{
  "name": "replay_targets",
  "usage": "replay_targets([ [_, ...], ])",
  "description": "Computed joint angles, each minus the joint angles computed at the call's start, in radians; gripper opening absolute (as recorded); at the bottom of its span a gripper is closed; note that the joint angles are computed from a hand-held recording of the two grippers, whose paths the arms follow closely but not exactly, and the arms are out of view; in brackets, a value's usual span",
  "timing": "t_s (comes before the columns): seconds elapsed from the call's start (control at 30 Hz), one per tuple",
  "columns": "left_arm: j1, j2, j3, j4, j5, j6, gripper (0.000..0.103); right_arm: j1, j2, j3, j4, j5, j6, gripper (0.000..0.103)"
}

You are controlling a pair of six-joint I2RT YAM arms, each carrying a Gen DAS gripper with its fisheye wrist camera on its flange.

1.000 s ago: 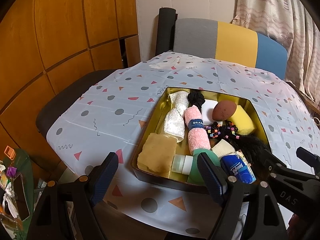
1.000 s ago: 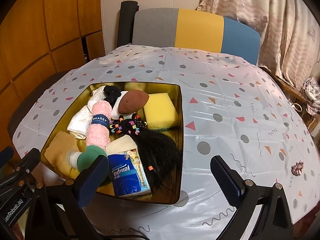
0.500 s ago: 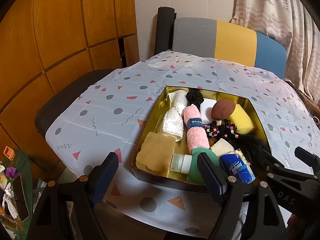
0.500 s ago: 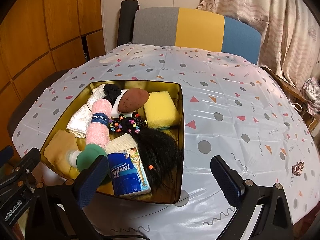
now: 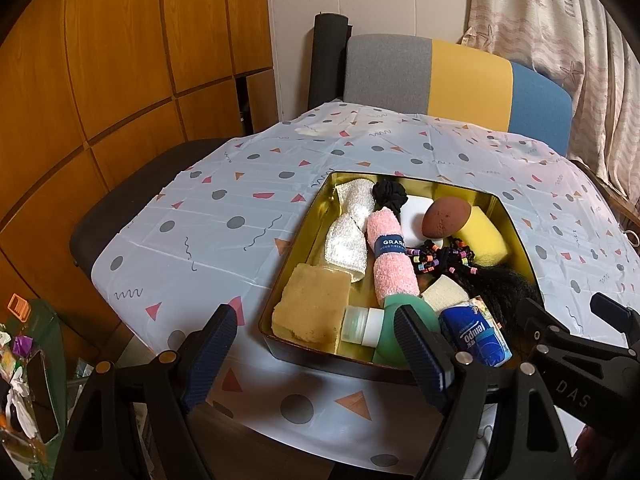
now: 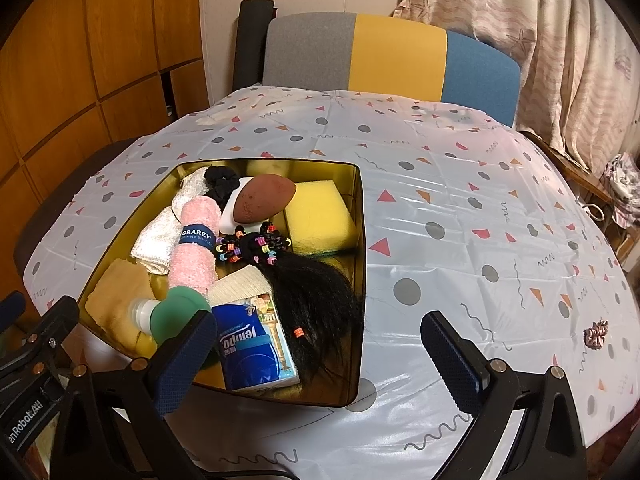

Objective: Organize rigid objects

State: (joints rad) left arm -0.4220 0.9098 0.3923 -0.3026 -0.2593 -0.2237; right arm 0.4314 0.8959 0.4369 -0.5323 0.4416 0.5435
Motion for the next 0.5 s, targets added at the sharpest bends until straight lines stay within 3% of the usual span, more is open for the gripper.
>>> replay_targets([
  [0.5,0.017,0.007,0.001,0.004,0.02,0.011,0.082,-0.005,-0.001,0.0,-0.001,-0.004,-0.002,0.103],
])
